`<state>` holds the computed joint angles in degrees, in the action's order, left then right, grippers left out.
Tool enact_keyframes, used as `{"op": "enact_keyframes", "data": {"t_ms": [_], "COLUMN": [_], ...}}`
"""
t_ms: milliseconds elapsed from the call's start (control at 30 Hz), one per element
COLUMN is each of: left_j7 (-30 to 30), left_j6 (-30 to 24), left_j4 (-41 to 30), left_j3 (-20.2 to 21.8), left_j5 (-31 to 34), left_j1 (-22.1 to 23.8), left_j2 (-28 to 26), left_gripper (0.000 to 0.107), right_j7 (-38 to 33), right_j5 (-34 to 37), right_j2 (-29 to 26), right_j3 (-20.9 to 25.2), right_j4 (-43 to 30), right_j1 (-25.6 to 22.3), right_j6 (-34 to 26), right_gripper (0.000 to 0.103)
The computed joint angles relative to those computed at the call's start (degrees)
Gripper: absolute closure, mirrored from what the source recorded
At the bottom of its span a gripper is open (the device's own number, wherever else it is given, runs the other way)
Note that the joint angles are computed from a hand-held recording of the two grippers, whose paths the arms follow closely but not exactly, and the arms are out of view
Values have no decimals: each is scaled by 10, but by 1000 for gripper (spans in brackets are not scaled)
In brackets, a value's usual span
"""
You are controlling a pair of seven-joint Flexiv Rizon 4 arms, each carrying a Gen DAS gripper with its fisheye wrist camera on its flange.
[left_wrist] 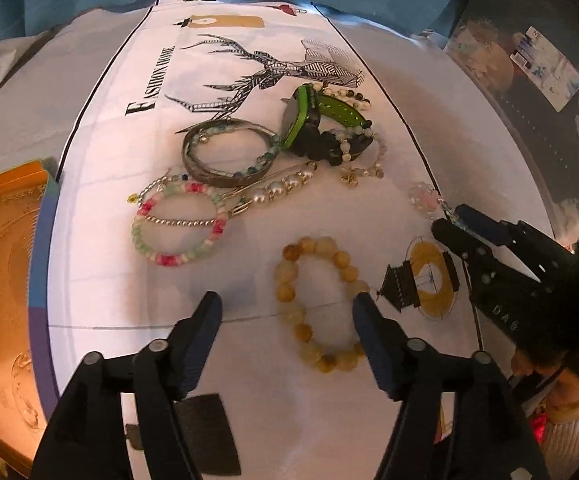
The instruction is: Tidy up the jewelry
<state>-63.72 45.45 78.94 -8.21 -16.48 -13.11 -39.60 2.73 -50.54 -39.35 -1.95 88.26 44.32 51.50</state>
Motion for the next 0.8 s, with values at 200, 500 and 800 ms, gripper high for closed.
{"op": "enact_keyframes", "data": {"t_ms": [200, 500, 800], "left_j7": [18, 99, 108], "left_j6": [18, 89, 105], "left_j4": [11, 116, 128], "left_j3": [-2, -46, -20], "left_j5": [14, -92, -103], "left_j1": [-2, 48, 41], "left_j2": [6, 88, 92], "left_gripper": [97, 98, 98], "right_j7": [19, 173, 137], "right_j5": [8, -67, -48], "right_j2": [1, 54, 53], "right_j3": [2, 1, 41], "right_j4": [-7, 42, 21], "right_j1": [14, 32, 15], "right_j6": [-37, -50, -94], "right_gripper": [88, 103, 100]}}
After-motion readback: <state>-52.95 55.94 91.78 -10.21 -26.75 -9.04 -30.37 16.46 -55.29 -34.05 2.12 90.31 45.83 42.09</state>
